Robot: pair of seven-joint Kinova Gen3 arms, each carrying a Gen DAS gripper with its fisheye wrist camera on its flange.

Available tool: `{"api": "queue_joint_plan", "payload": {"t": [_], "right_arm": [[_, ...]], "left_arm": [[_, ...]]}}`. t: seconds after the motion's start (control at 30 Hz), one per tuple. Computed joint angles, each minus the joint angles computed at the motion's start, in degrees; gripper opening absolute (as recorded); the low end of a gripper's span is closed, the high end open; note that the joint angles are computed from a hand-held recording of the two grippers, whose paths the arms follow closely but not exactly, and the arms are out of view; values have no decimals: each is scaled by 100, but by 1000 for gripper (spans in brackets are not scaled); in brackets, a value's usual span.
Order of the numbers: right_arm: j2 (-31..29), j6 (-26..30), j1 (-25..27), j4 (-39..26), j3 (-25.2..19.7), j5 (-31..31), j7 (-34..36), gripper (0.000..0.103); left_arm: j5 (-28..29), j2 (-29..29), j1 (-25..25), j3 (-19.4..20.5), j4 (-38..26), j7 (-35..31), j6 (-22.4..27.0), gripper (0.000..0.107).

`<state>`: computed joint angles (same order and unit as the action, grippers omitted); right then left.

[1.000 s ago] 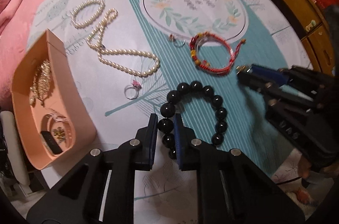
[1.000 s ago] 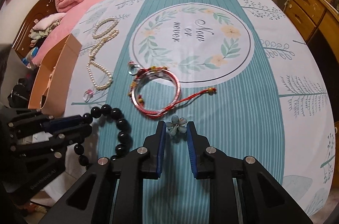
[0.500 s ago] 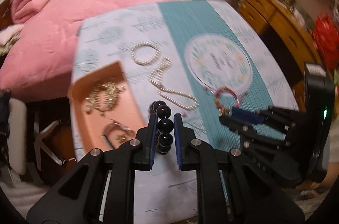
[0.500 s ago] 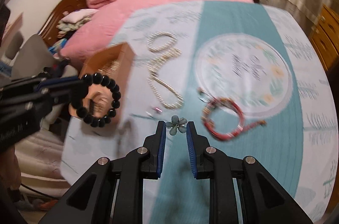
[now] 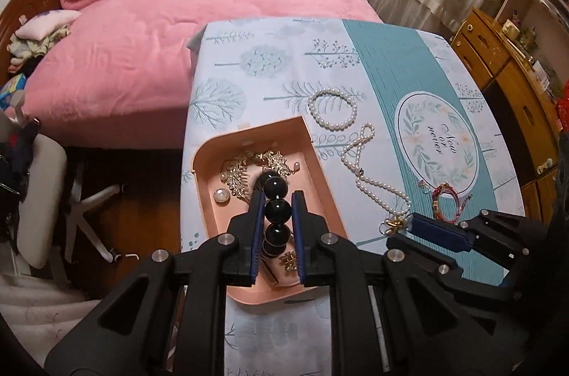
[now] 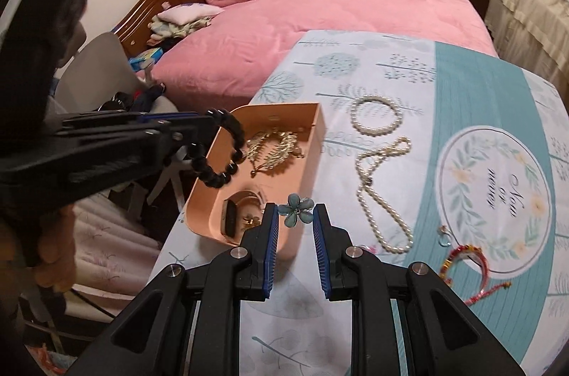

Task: Organize jewelry
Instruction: 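Lower the black bead bracelet into the peach tray and open the left tool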

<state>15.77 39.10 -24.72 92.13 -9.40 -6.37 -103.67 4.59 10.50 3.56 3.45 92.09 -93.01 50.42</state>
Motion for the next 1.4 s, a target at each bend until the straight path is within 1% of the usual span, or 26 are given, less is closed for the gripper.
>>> {"api": "queue_joint_plan", "payload": {"t": [0.2,0.23,0.27,0.33,0.43,0.47,0.5,0.53,0.6,0.63,0.97,1.17,1.27,1.33,1.4], "right_arm": [[159,47,-20,-89,-52,-68,101,19],[171,44,-20,-85,-59,-82,125,19],[201,44,-18,-96,-68,-95,159,19],[251,71,-52,-136,-56,-73,165,19],[324,104,-74,-209,-52,-64,197,19],[332,112,-91,-223,-48,-50,197,19],[343,120,-101,-239,-46,-44,201,19],[353,126,-102,-251,-47,-45,211,19],[384,141,-103,-285,-50,-55,230,19],[399,149,-99,-304,-54,-65,246,19],[658,286,-201,-618,-108,-88,456,19],[868,492,-324,-907,-112,-51,533,20],[876,458,-381,-912,-97,-26,536,20],[873,464,-383,-905,-102,-35,546,20],[841,422,-378,-849,-105,-52,550,22]], "left_arm": [[548,126,-249,77,105,-602,-155,12],[552,203,-267,101,92,-680,-153,13],[489,270,-178,29,83,-664,-161,13],[270,488,-110,14,0,-540,-82,13],[50,856,-46,-90,-258,-173,259,14],[57,884,-77,-96,-268,-126,285,16],[60,887,-103,-111,-254,-64,271,23],[79,875,-142,-109,-232,-49,241,32],[142,796,-226,-101,-148,-45,147,44],[157,748,-248,-100,-102,-37,94,45],[-1,371,-271,-140,152,112,-17,45],[146,219,-401,-151,238,101,29,45],[213,182,-443,-154,249,93,62,46],[245,175,-458,-151,243,85,91,49],[269,163,-461,-145,243,81,92,50]]}}
